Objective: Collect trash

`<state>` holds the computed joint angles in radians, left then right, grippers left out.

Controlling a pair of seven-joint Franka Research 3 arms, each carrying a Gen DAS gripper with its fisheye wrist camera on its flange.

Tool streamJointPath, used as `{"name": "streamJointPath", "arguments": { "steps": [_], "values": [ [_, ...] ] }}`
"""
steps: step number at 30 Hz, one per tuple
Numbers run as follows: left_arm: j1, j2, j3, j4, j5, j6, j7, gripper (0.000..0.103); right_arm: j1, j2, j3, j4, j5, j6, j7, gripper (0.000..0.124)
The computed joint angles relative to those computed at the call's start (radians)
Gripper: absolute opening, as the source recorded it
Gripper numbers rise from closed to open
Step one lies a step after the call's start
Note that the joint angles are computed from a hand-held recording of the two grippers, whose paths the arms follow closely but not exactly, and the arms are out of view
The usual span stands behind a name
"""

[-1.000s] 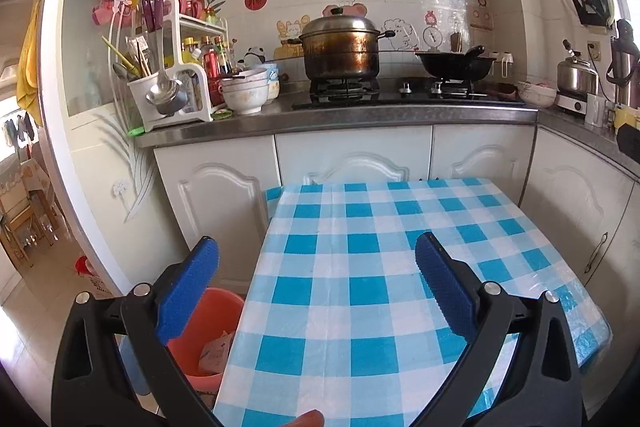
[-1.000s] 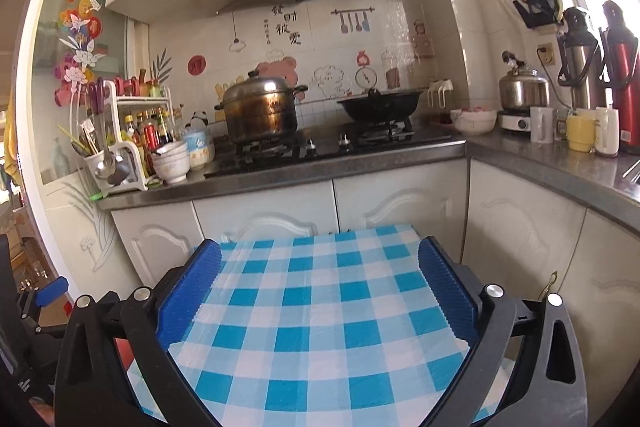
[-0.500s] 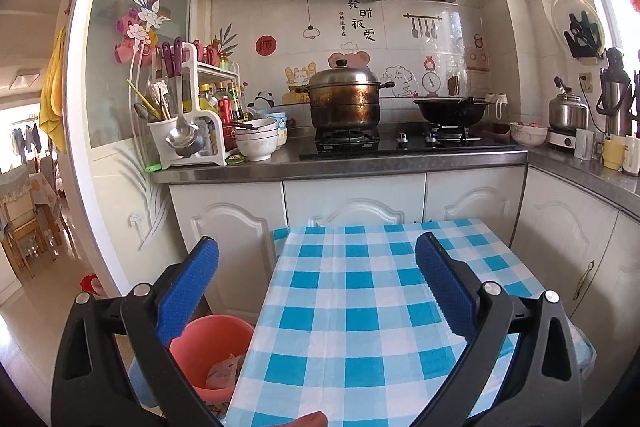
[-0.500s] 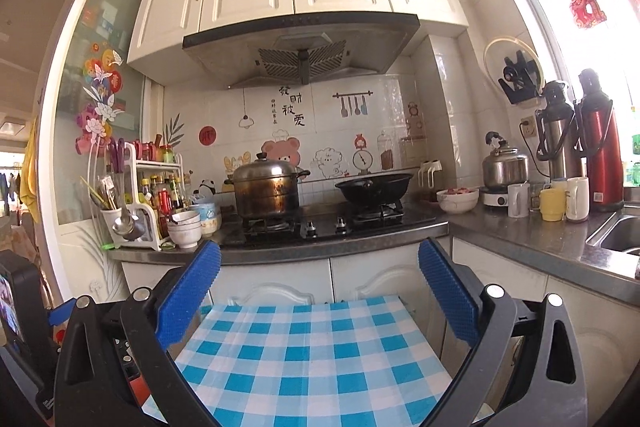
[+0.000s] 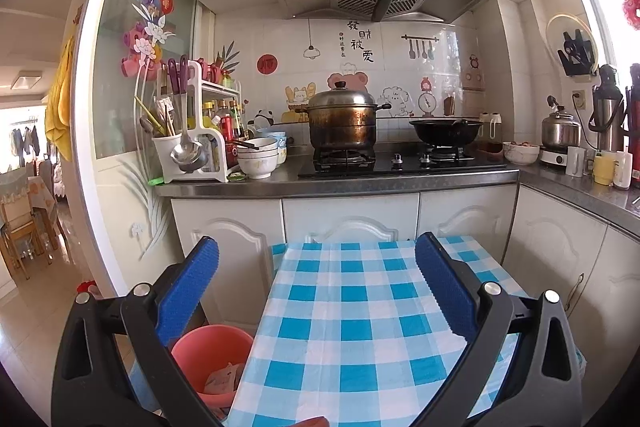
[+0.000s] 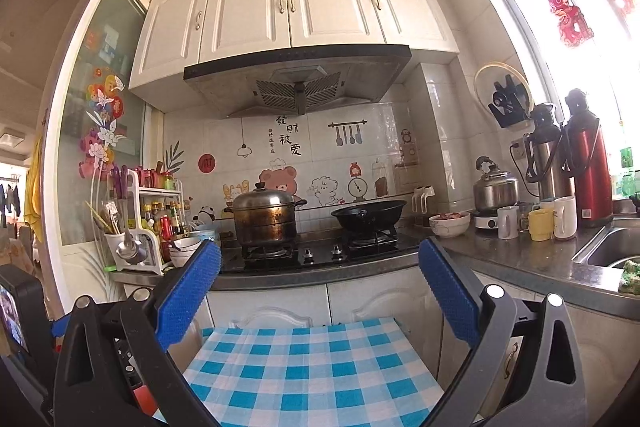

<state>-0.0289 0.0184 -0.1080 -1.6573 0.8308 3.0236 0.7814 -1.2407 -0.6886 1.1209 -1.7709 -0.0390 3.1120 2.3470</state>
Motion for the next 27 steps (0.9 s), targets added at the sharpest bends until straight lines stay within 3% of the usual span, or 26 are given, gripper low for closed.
{"name": "streamJointPath", "arguments": {
  "steps": [15, 27],
  "values": [
    [0.009, -0.012, -0.003, -0.010, 0.013, 0.013, -0.020, 0.099, 0.018, -0.019, -0.026, -0.019, 0.002, -0.002, 0.010, 0.098],
    [-0.001, 0.009, -0.005, 0.003, -0.054, -0.002, 0.039, 0.099, -0.021, 0.025, 0.030, 0.018, -0.020, -0.039, 0.004, 0.098]
  ]
}}
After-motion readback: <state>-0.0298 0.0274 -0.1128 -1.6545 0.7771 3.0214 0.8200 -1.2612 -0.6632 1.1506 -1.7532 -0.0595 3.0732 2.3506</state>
